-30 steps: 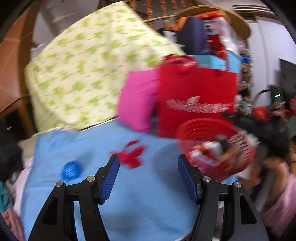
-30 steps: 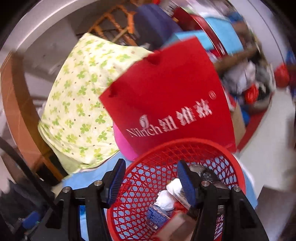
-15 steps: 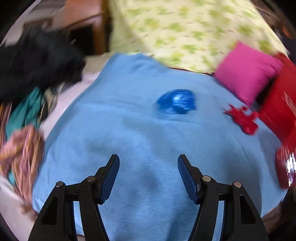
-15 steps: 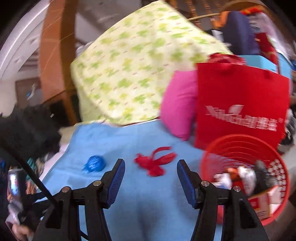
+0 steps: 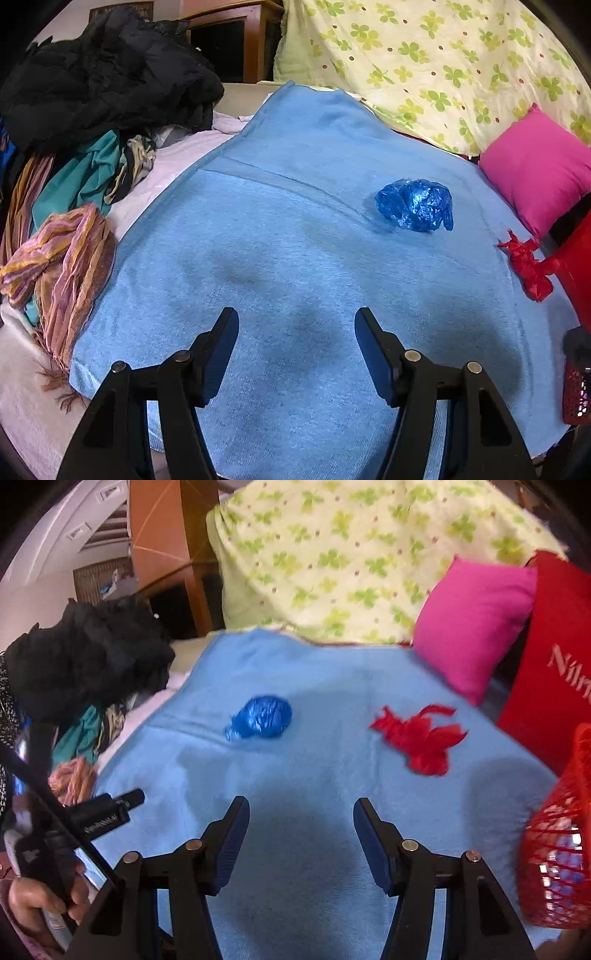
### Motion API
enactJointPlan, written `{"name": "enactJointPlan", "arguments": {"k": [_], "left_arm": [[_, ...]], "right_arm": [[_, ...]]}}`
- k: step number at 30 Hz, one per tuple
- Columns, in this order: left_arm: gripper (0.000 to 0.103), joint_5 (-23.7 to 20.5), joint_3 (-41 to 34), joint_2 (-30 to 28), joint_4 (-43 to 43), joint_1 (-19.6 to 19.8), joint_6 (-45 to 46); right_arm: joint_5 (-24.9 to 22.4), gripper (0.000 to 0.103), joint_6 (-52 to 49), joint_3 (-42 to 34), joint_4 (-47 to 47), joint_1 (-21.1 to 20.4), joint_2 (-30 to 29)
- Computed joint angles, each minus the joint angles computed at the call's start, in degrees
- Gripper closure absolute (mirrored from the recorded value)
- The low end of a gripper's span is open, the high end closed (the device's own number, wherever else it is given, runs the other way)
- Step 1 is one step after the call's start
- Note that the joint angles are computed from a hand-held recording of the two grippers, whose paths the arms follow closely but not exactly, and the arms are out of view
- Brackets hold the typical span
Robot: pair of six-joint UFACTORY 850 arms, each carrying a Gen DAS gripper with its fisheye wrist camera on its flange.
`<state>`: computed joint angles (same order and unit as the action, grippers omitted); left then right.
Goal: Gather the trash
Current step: 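Move both tools back over the blue blanket toward the remaining trash, then grasp the blue plastic bag with the left tool while the right grasps the red ribbon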
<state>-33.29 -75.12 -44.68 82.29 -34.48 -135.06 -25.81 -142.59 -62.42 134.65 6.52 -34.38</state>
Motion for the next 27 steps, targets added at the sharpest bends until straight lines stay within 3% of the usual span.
{"name": "enactJointPlan", "arguments": {"k": [5,8,11,16,23,27], "left_arm": [[0.037,-1.37,-5.05,-2.97,-2.80,0.12,7.23],[0.037,-1.88,-8.54,-5.16,-2.45,0.43,11.01],[0.037,-0.32,-11.80,-7.20,-1.05,1.64,12.09],[0.037,1.51,-17.14,-10.80,3.37,3.73,11.02],[0.037,5.25,-23.92,-14.83,11.49,5.74,3.44],[0.037,7.28,-30.19,-17.85,9.76,6.29,6.13]], "right_arm": [[0.93,0.041,11.00,-6.07,-9.92,-1.42,-5.67],[2.28,0.041,23.11,-11.22,-18.34,-2.62,-8.87],[2.61,0.041,26.93,-15.35,-19.67,-3.72,-11.21],[3.54,0.041,37.79,-23.97,-23.40,-6.34,-15.92],[3.74,0.041,42.59,-31.90,-25.23,-8.18,-19.94],[1.68,0.041,52.27,-36.18,-30.19,-9.50,-22.83]]}}
